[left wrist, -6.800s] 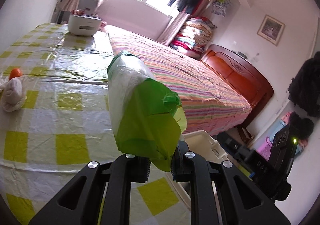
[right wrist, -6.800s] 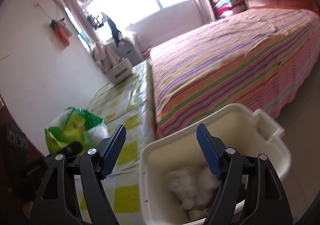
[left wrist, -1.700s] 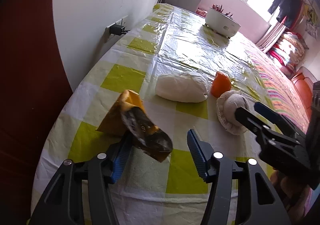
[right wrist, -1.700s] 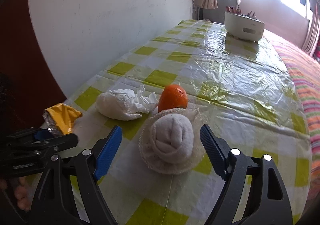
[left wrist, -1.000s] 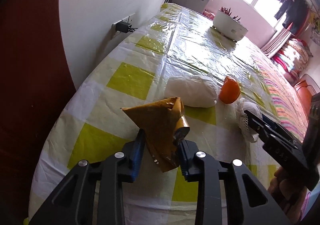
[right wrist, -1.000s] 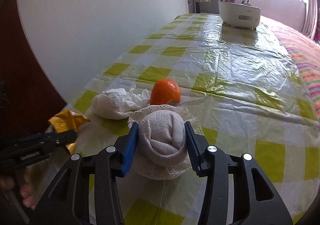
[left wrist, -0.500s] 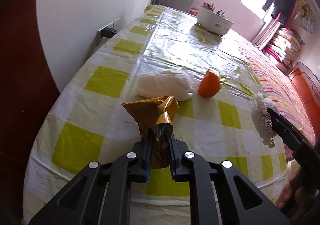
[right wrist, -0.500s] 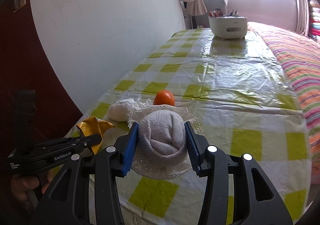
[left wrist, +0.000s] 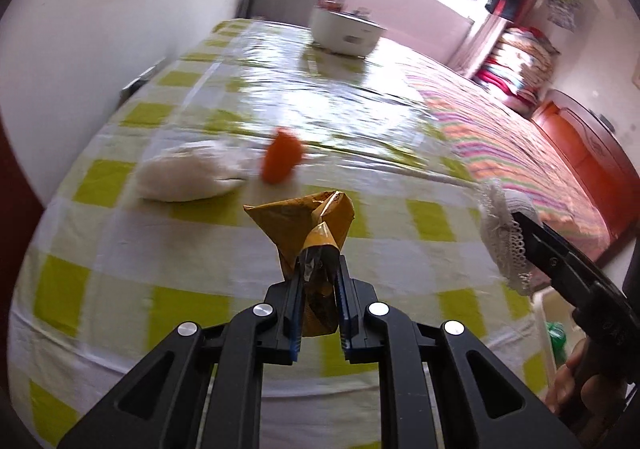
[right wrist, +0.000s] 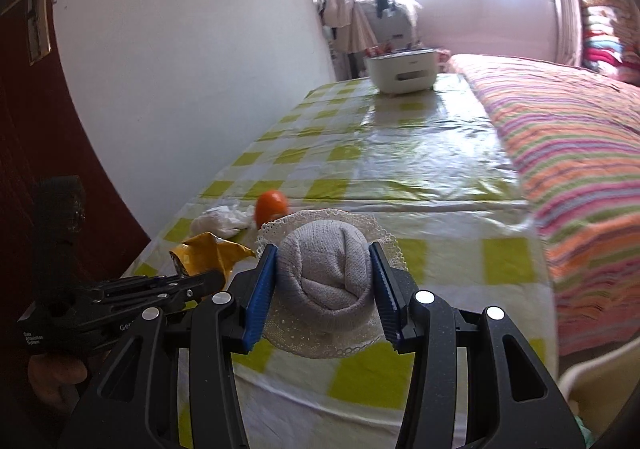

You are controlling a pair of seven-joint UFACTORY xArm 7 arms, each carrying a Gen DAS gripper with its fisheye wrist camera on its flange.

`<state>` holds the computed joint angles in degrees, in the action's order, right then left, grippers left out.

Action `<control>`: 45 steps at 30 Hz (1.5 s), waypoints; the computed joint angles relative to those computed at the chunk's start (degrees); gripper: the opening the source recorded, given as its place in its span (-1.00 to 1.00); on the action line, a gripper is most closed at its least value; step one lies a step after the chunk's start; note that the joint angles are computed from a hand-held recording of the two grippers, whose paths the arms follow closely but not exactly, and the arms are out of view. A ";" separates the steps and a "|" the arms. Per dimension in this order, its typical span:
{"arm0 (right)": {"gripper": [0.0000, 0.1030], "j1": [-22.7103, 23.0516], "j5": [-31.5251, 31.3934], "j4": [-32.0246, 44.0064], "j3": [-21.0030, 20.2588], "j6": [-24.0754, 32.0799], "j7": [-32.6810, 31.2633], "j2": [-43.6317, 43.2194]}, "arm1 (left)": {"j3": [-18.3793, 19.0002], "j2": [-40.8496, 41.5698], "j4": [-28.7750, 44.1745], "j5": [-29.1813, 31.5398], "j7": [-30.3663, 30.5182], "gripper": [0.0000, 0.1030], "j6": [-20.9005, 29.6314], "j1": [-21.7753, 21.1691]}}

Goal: Collect trash
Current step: 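Carry the wrapper and the cloth hat together over the cream bin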

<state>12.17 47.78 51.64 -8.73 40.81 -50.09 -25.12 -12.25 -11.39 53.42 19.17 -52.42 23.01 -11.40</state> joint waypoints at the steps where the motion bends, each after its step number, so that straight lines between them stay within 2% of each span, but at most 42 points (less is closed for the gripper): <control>1: -0.13 -0.41 0.02 -0.15 -0.61 0.16 -0.17 -0.23 | -0.47 0.63 0.68 0.33 -0.04 -0.73 -0.10 -0.27; 11: -0.13 -4.91 -1.04 -2.91 -4.45 0.83 -0.63 -2.94 | -1.58 8.82 9.15 2.44 0.75 -0.73 -0.08 -6.70; 18: -0.13 -6.53 -2.30 -3.93 -6.30 -0.55 -0.80 -5.22 | -0.58 13.55 14.47 3.80 0.33 -0.73 -0.71 -11.69; 26: -0.13 -8.94 -3.32 -5.29 -10.42 -0.69 -1.43 -6.60 | 0.87 19.92 21.98 4.42 1.28 -0.73 0.26 -17.47; 45: -0.12 -15.13 -0.64 -3.95 -15.98 -0.05 -0.09 -4.81 | 2.86 27.99 32.39 1.65 7.53 -0.73 3.42 -25.31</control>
